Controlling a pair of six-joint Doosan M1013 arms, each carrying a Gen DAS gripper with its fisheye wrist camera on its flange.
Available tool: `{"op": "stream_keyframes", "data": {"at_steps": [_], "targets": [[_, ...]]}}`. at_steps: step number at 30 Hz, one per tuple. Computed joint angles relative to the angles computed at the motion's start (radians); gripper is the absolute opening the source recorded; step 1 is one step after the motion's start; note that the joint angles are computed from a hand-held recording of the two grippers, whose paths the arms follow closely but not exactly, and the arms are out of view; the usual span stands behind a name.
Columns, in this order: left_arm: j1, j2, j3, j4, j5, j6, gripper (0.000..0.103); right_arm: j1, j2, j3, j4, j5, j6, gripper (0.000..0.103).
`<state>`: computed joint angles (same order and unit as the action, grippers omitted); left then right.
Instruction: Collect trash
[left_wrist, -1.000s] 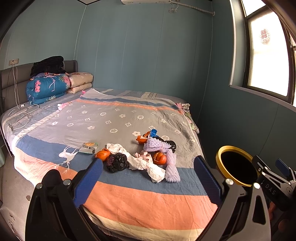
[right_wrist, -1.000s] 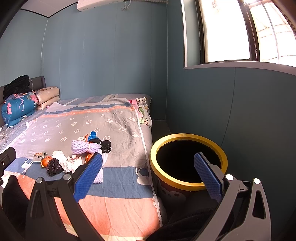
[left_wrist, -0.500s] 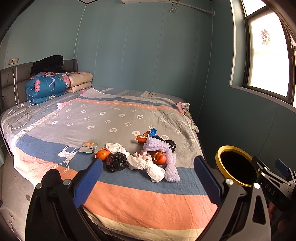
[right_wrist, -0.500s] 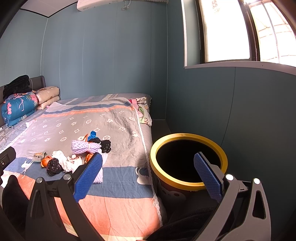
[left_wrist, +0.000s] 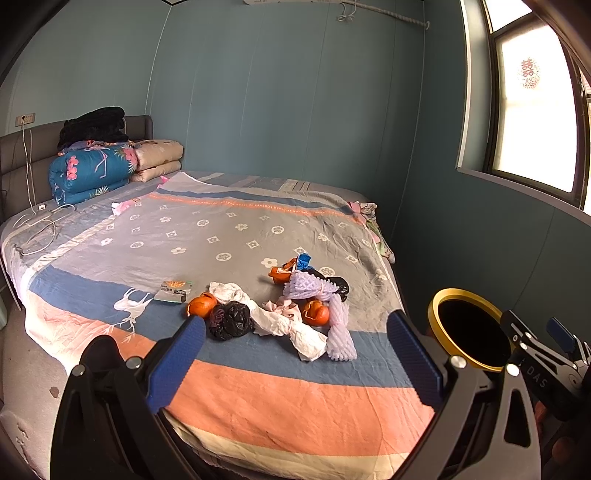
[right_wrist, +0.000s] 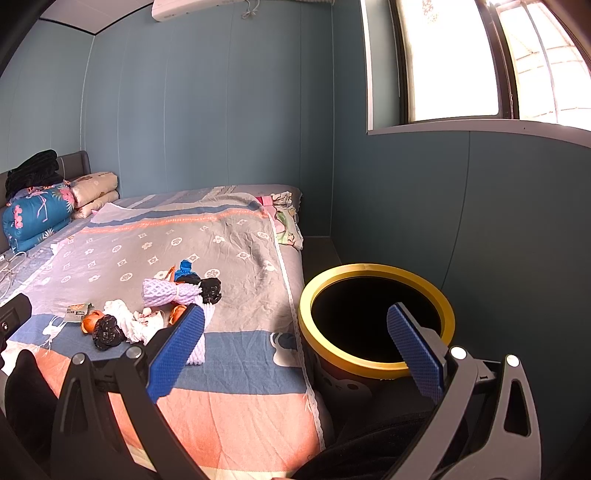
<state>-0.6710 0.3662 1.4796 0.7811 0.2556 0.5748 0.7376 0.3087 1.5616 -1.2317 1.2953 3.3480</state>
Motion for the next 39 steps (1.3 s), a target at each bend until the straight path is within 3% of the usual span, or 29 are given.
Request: {"op": "stream_keyframes", "data": {"at_steps": [34, 39], "targets": [[0.004, 0.006, -0.001, -0.024, 0.009, 0.007, 0.095, -0.009, 0.005, -0.005, 0.029, -0.009, -0.019, 0.095], [0.02, 0.017, -0.016, -0.06, 0.022, 0.018, 0.095, -0.031, -0.005, 0.002, 0.07, -0.065, -0.03, 0.095]]}}
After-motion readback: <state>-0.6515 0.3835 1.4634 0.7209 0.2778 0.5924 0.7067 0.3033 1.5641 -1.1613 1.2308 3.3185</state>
